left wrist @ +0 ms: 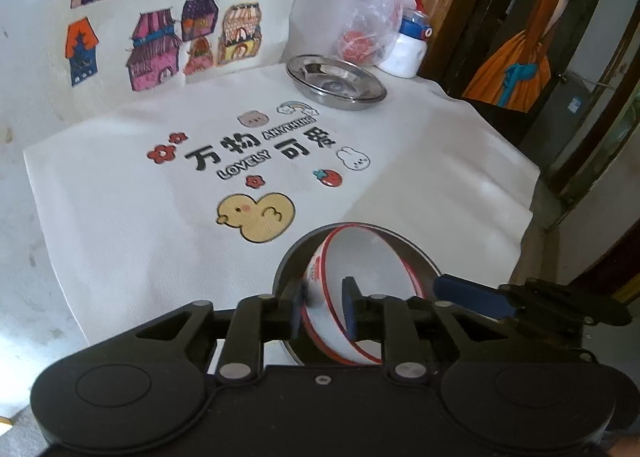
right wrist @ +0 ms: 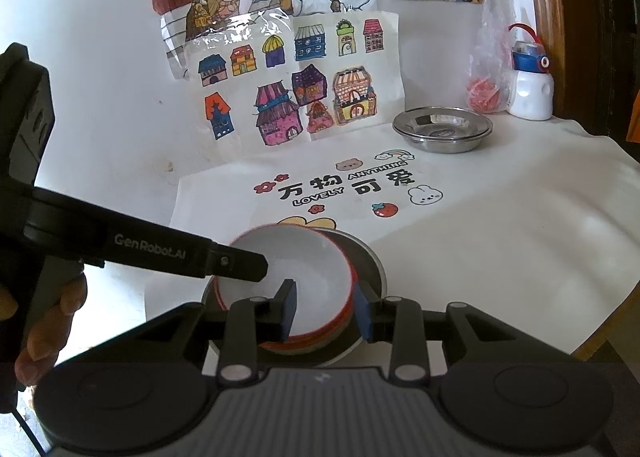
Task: Organize plates and bowls
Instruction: 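Carry the small white bowl with both grippers and lower it into the bowl stack, then open both grippers to release the small white bowl inside the stack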
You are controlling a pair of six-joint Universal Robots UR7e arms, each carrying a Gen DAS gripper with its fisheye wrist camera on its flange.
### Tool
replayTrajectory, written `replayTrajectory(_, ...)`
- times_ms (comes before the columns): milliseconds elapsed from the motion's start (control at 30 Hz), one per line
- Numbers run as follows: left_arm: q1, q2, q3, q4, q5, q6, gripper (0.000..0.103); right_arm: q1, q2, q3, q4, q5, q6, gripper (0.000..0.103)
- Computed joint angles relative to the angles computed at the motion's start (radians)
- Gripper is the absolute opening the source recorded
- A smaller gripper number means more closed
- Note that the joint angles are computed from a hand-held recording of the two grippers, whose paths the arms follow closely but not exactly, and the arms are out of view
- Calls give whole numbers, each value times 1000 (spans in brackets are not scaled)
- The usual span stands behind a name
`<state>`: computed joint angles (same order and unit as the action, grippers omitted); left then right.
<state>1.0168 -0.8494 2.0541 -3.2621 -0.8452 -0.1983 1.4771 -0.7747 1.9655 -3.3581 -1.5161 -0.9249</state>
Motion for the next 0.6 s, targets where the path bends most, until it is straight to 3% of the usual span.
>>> replayTrajectory(233, 5, -6, 6, 3, -8, -12, 22, -4, 0, 1, -10, 9, 8, 38)
replayTrajectory(300, 5, -5, 7, -5, -6, -7, 24, -8, -2, 5, -16, 17, 10, 48)
replayTrajectory(433, 6, -4, 14, -39, -4, 2, 33, -13, -6, 9, -24, 27, 16, 54)
replayTrajectory(600, 12, -11, 29, -74, -24, 9, 33, -16, -12, 17, -36, 43, 13, 62)
